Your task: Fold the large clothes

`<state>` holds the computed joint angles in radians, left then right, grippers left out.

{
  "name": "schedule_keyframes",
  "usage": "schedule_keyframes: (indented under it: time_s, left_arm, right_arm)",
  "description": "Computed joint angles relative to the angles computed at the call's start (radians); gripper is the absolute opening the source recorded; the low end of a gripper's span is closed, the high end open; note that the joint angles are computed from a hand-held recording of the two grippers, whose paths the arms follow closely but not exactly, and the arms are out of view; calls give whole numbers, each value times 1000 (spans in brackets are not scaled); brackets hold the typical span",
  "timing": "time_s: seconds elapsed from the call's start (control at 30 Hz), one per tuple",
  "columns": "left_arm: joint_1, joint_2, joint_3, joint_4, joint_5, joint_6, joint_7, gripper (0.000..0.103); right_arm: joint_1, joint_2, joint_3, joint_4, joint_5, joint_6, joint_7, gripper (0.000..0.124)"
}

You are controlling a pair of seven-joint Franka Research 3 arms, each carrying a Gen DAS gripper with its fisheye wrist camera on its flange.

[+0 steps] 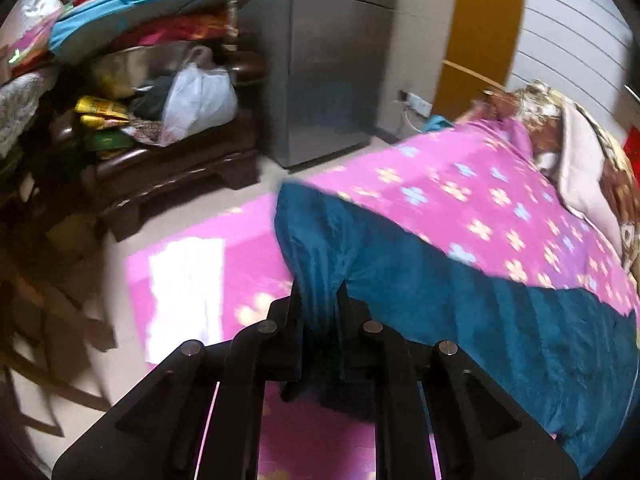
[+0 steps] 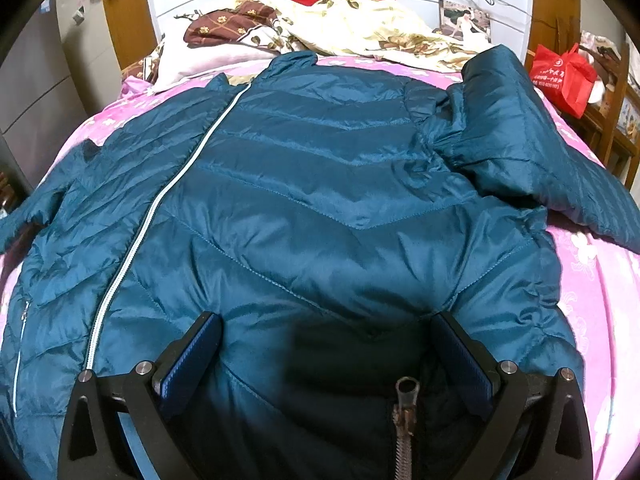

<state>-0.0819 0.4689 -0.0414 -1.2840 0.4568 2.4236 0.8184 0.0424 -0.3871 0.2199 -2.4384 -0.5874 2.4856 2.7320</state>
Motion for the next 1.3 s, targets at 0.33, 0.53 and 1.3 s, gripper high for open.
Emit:
schedule_keyframes:
  time_s: [0.33,0.53,1.3]
  left_arm:
    - [-63,-15,-120,16,-105,153,241,10]
    - [-107,24,-213,80,-248,179,427,8]
    - [-69,-133,-116,-300,-223,351,472,69]
  right_arm:
    - [5,-166,38,-81,-22,-208,75,103]
    - [-2,-218,21,-128,29,-191,59,103]
    - [-13,-150,52,-79,38,-237,27,103]
